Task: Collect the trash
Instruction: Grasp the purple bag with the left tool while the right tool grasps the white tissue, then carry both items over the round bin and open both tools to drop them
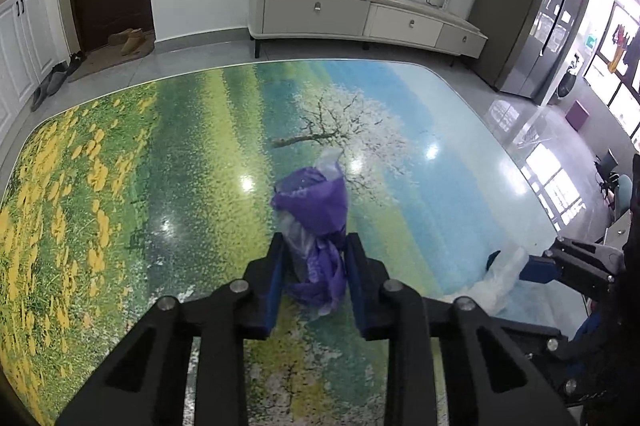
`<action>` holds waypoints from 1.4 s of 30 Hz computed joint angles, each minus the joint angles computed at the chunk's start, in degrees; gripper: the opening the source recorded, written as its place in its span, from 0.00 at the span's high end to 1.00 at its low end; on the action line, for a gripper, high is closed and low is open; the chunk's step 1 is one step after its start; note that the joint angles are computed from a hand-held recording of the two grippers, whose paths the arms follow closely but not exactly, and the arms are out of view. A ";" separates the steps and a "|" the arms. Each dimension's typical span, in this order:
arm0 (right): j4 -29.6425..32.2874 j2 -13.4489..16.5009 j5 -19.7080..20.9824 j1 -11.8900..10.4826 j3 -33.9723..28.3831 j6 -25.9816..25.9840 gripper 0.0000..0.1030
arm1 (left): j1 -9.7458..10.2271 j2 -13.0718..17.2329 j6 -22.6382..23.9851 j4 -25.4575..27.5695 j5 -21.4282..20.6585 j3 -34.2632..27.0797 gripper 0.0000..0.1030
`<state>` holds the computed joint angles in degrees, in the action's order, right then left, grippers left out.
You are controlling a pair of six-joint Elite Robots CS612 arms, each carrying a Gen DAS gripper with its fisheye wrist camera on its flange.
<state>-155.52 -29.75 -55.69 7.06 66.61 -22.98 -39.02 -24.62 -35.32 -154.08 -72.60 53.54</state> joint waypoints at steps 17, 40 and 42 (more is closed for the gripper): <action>-5.86 -4.31 0.63 0.04 6.97 1.53 0.83 | -3.91 -10.18 -4.34 -6.51 8.96 16.79 0.75; -26.81 -15.06 -0.02 -4.35 24.53 12.51 0.83 | -11.76 -19.46 -4.10 -12.88 23.56 29.41 0.75; -28.27 -15.69 -0.31 -4.85 25.75 13.47 0.83 | -12.14 -19.68 -4.18 -13.07 23.89 29.68 0.75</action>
<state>-183.79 -45.44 -56.00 2.21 92.36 -9.51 -51.16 -44.30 -39.50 -167.15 -48.71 83.23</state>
